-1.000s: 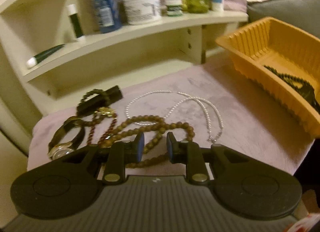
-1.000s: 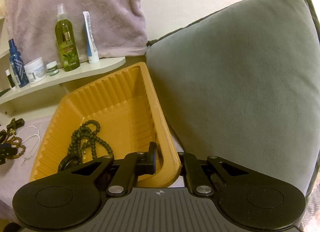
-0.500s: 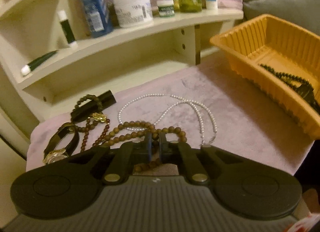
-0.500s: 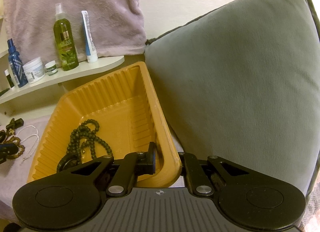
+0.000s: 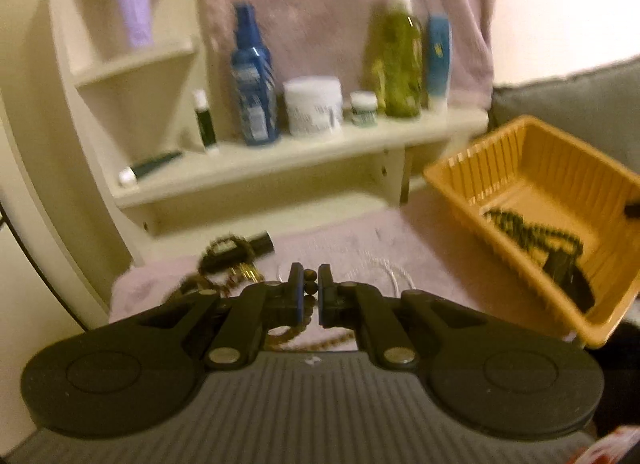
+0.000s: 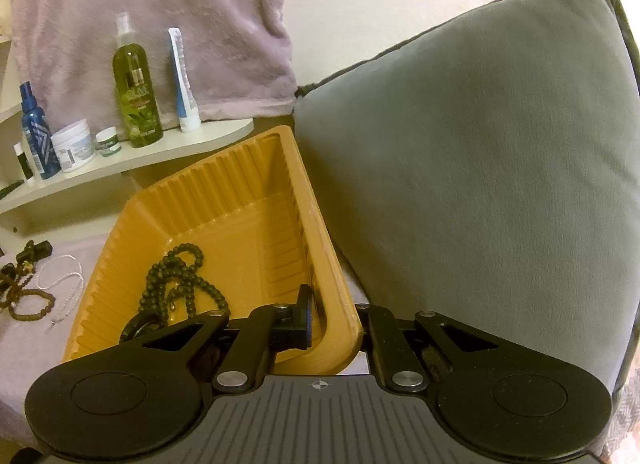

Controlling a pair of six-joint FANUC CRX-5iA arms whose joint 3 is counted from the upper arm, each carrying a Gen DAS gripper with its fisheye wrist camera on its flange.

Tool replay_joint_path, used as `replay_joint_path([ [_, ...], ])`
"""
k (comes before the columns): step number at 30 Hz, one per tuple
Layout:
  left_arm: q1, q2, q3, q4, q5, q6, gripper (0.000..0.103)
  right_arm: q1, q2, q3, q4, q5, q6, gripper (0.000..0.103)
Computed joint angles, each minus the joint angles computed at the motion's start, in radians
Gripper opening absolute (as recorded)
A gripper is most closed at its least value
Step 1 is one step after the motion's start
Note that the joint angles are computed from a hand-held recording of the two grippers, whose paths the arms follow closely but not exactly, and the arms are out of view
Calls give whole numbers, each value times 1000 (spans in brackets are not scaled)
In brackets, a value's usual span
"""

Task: Organize jewelry
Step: 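Lift the brown strand, lower it into the tray, open the left gripper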

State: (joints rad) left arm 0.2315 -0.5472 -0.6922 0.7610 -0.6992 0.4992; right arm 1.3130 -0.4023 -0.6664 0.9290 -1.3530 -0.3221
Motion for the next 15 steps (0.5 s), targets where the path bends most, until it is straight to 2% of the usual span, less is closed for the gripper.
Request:
replay_joint_path([
  [7, 31, 16, 62, 96, -35, -31, 5, 9, 3, 2, 8, -9, -7, 8],
  [15, 12, 38, 127, 163, -40, -43, 5, 8, 2, 0, 16, -6, -8, 8],
])
